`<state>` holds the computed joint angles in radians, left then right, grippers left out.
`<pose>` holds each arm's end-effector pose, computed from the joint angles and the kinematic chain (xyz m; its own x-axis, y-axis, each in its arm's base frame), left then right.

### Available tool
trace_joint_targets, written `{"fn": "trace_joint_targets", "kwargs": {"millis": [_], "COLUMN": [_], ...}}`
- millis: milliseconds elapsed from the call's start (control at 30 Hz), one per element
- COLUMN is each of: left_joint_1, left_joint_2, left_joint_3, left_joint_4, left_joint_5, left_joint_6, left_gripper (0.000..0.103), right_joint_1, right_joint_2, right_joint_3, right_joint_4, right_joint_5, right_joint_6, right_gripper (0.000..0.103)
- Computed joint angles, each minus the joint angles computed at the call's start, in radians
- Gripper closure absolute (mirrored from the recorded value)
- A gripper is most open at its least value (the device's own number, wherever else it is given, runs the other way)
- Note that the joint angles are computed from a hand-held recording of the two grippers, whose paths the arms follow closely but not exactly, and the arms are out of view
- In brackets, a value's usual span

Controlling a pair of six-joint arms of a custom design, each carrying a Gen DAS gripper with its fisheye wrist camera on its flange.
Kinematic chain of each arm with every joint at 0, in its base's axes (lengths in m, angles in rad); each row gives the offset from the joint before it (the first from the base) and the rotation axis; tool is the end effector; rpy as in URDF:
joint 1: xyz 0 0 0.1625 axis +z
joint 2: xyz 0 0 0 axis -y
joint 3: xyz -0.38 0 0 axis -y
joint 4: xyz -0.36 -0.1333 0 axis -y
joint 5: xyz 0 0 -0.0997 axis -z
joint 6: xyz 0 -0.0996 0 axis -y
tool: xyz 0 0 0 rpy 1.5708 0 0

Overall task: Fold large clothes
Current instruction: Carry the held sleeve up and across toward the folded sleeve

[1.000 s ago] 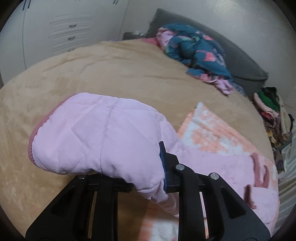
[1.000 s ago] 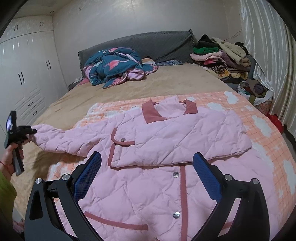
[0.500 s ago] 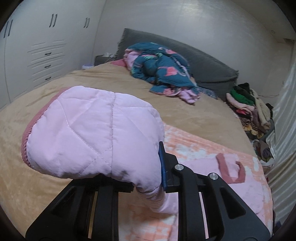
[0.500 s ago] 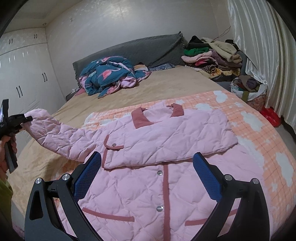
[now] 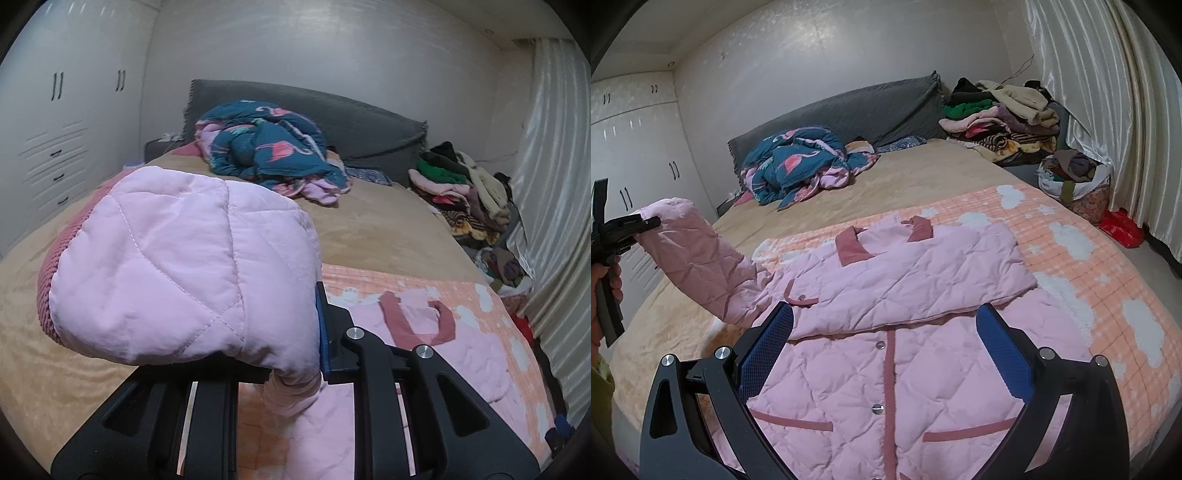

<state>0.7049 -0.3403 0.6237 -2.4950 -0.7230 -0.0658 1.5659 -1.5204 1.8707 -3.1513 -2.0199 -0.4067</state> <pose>-0.4922 -0.6918 0.1954 -0.8086 0.1789 -0.5605 0.5586 0.5323 -0.6361 0.0877 -0.4756 0.4825 -0.8262 0.2477 0.5061 -0.3541 0.4704 -0.8083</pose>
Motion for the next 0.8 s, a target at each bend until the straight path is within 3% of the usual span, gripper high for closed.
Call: {"fn": "trace_joint_targets", "kwargs": {"millis": [800], "left_joint_1": [-0.091], "left_joint_2": [0.242], "left_joint_3": [-0.288], "left_joint_4": [0.144], "left_joint_5": [-0.054], "left_joint_6": [0.066], "left_gripper": [0.092], "right_joint_1": [-0.111], "right_joint_2": [-0.133], "right_joint_3": [0.053], "right_joint_4": [0.026], "right_joint_5": [0.095], "right_joint_6": [0.038], "right_gripper": [0.004]}}
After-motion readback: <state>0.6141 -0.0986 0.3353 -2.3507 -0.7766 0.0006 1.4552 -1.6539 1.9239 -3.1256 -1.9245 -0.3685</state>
